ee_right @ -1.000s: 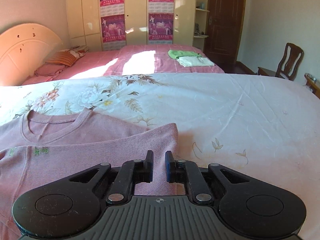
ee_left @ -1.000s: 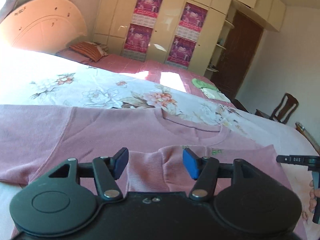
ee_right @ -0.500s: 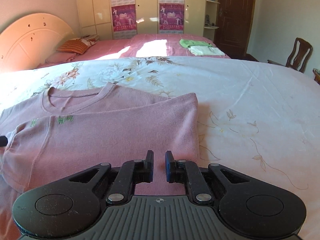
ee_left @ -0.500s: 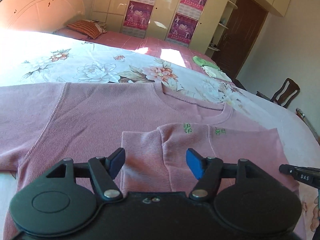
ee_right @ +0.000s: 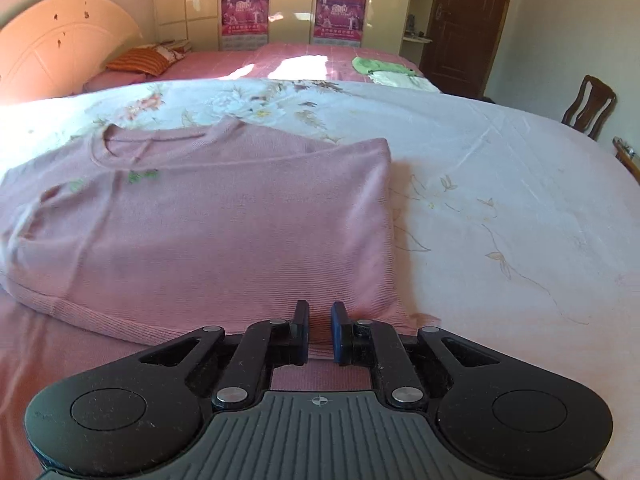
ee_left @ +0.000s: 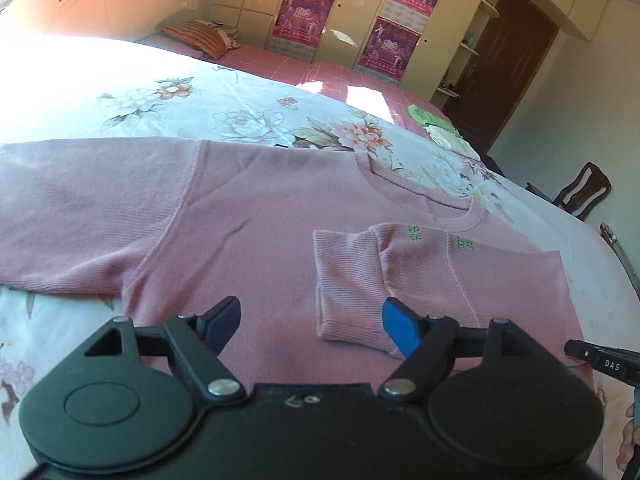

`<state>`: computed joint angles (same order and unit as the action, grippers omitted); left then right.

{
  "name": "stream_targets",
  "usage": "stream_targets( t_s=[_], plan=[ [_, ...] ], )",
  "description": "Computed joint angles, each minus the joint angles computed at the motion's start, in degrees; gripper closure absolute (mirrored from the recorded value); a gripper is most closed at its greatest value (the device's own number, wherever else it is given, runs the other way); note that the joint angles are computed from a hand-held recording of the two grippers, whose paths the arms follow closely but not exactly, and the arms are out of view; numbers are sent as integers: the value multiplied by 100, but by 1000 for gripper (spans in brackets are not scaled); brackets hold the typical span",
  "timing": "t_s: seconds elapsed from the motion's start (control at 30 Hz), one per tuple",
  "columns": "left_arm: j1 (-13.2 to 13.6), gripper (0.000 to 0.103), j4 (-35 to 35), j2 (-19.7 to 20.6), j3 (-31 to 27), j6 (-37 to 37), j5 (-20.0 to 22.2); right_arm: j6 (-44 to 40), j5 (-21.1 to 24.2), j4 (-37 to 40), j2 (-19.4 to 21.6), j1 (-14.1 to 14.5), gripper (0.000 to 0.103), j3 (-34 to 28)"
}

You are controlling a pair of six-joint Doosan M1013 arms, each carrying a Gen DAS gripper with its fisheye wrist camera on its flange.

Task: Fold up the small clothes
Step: 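Grasp the other sleeve cuff with the left gripper and lift it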

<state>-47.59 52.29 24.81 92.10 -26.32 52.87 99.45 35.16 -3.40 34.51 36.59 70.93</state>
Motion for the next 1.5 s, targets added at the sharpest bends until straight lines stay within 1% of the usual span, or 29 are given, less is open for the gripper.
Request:
stream_targets(
  t_s=[0.13, 0.23, 0.27, 0.3, 0.33, 0.37, 0.4, 0.43, 0.53, 0.63, 0.73, 0.9, 1.0, 1.13, 1.3, 1.33, 1.37, 1.4, 1.47, 1.5],
  plan=[
    [-80, 25, -55, -215, 258, -252, 333, -440, -189, 425, -41, 164, 92, -23],
    [-139, 21, -54, -379, 466, -509, 629, -867, -236, 817, 14, 316, 91, -118],
    [-152, 20, -63, -422, 517, -567, 717, -967, -234, 929, 41, 359, 87, -158],
    [-163, 19, -76, -486, 590, -643, 816, -1061, -239, 1047, 72, 404, 79, -200],
    [-170, 18, -90, -543, 658, -712, 887, -1161, -284, 1168, 96, 449, 48, -220],
    [-170, 18, -104, -602, 727, -781, 939, -1232, -401, 1235, 104, 503, 24, -210],
    [-174, 18, -112, -676, 817, -875, 990, -1439, -519, 1388, 114, 548, 23, -204],
    [-180, 18, -118, -744, 903, -966, 1039, -1497, -534, 1376, 135, 608, 23, -237],
    [-203, 18, -139, -929, 1153, -1285, 1224, -1775, -463, 1714, 238, 722, 23, -409],
    [-214, 22, -168, -1139, 1455, -1686, 1344, -1970, -383, 1919, 344, 825, 23, -586],
    [-179, 27, -224, -1356, 1776, -2122, 1354, -2226, -311, 2133, 446, 927, 23, -748],
    [-107, 28, -277, -1648, 2228, -2884, 1413, -2446, -191, 2233, 621, 1075, 23, -1013],
    [-20, 33, -218, -1824, 2519, -3386, 1256, -2515, -109, 2222, 736, 1158, 23, -1182],
    [58, 41, 108, -1999, 2913, -4357, 986, -2524, 15, 2205, 874, 1240, 23, -1389],
    [177, 54, 579, -2019, 3144, -4887, 919, -2443, 164, 2058, 1061, 1318, 23, -1683],
    [211, 59, 645, -2015, 3172, -4959, 900, -2420, 186, 2027, 1094, 1327, 23, -1730],
    [241, 66, 676, -2011, 3192, -5013, 897, -2390, 207, 1998, 1125, 1333, 23, -1774],
    [266, 71, 671, -2006, 3204, -5057, 899, -2340, 242, 1960, 1162, 1342, 23, -1829],
    [305, 93, 615, -2006, 3218, -5136, 907, -2264, 271, 1901, 1199, 1358, 23, -1880],
    [318, 93, 586, -2001, 3222, -5205, 924, -2245, 287, 1883, 1226, 1364, 23, -1918]
  ],
)
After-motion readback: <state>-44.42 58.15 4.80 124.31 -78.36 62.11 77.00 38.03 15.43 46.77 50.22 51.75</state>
